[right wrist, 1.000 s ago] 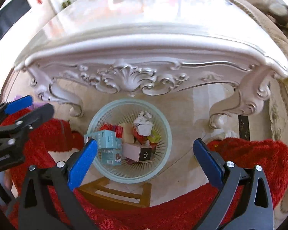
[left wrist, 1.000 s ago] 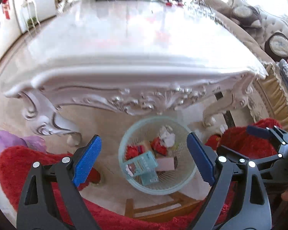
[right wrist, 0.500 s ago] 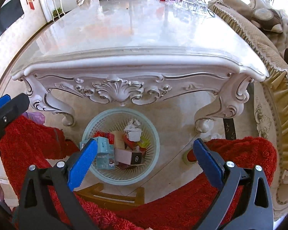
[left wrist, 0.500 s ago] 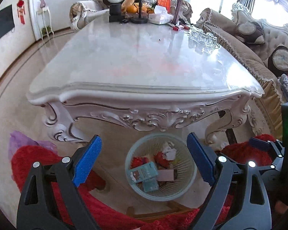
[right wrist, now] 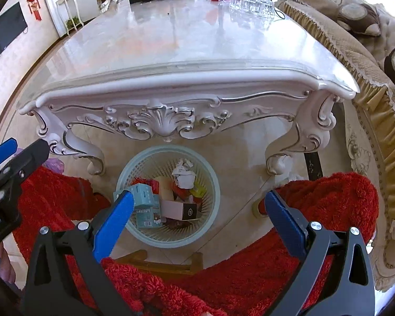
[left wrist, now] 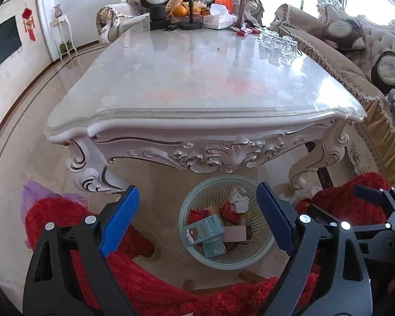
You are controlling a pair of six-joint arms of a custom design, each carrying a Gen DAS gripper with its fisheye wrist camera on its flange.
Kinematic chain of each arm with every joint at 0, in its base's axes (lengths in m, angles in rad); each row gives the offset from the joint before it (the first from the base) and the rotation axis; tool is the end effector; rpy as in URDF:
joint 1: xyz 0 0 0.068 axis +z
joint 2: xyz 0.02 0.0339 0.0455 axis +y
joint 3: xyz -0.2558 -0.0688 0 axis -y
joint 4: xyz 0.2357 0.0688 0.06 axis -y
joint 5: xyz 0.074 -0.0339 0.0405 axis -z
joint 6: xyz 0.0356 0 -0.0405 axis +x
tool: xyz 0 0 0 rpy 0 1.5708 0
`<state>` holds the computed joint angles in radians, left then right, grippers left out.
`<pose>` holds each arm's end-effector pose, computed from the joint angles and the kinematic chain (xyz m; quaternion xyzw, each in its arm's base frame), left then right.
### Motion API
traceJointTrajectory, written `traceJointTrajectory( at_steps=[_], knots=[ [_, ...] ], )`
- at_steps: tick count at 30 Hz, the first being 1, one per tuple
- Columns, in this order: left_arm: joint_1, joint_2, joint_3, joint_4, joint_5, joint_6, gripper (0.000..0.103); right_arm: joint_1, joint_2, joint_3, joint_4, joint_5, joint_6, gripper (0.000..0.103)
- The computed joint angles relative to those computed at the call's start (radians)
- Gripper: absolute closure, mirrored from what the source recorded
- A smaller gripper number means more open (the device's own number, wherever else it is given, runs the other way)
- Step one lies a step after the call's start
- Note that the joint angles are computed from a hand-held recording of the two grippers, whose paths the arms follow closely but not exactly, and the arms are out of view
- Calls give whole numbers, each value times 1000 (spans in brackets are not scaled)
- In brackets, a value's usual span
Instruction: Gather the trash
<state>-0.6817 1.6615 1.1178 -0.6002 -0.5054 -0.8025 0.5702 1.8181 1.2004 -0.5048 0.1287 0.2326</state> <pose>0.2589 -0.1879 0.2020 -0.1100 0.9413 0.0415 0.3163 0.3029 0.1888 0.1754 -0.1494 0.9615 0.0290 0.2287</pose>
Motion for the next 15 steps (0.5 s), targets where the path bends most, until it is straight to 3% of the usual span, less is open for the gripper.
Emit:
traceJointTrajectory(
  at_steps=[15],
  knots=[
    [3, 9, 2, 17, 9, 24, 12, 12, -1, 13, -4, 20, -6, 8]
  ],
)
